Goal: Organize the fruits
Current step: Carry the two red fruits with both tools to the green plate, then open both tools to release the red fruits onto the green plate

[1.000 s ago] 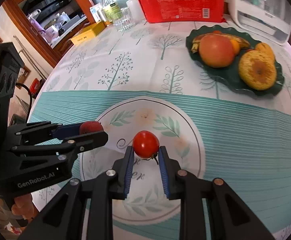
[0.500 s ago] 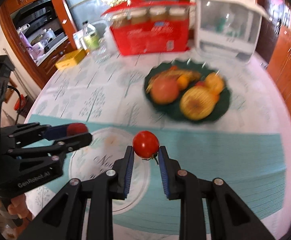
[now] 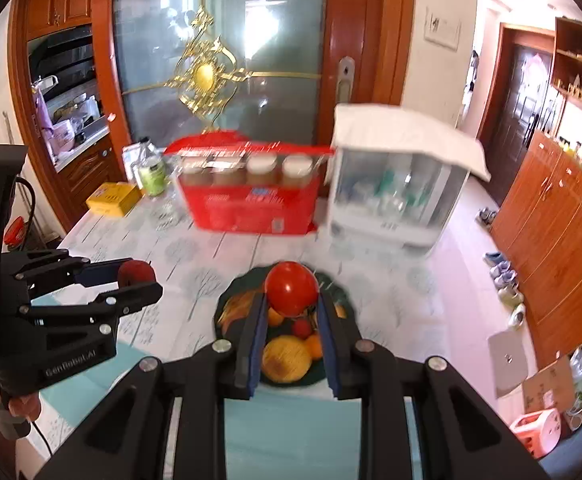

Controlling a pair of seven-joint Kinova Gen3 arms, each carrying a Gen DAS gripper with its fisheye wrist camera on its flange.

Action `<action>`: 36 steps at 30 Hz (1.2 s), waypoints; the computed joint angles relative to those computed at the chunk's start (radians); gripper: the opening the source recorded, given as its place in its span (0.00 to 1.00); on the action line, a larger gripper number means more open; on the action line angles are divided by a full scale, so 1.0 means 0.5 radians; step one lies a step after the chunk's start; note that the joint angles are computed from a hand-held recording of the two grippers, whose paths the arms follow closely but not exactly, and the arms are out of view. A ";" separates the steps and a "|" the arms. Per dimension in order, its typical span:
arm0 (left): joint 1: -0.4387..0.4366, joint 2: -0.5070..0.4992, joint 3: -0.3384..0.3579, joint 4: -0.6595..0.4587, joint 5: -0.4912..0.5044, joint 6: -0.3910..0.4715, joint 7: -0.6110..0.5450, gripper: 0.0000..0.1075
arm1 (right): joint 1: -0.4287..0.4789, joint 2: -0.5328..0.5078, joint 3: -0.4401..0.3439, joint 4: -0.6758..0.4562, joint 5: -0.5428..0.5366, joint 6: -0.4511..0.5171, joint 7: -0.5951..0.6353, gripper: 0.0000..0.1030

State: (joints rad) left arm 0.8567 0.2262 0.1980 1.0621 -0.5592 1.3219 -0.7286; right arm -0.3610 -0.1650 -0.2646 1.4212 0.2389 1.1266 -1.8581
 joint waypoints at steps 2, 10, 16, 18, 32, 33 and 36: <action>0.007 0.088 -0.011 -0.148 -0.024 0.043 -0.052 0.30 | 0.008 0.055 0.048 -0.072 -0.039 0.000 0.063 0.24; 0.024 0.458 -0.189 -0.619 0.098 0.145 -0.230 0.30 | 0.062 0.351 0.234 -0.198 -0.253 -0.087 0.288 0.24; -0.099 0.637 -0.273 -0.640 0.363 0.111 -0.256 0.30 | 0.138 0.537 0.312 -0.114 -0.466 -0.165 0.436 0.24; -0.173 0.680 -0.271 -0.612 0.472 0.075 -0.249 0.30 | 0.169 0.607 0.326 -0.093 -0.531 -0.182 0.493 0.24; -0.394 0.847 -0.251 -0.388 0.810 -0.204 -0.249 0.30 | 0.229 1.020 0.341 -0.088 -0.706 -0.248 0.596 0.24; -0.395 0.859 -0.251 -0.386 0.816 -0.213 -0.259 0.30 | 0.224 1.037 0.342 -0.088 -0.701 -0.255 0.591 0.24; -0.387 0.883 -0.259 -0.397 0.811 -0.219 -0.288 0.30 | 0.215 1.074 0.343 -0.094 -0.687 -0.269 0.586 0.24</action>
State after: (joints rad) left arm 0.6634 0.6677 0.0683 0.8637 -0.1539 1.2125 -0.8724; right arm -0.2536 0.3720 -0.0930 1.3740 -0.1048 0.9922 -1.5651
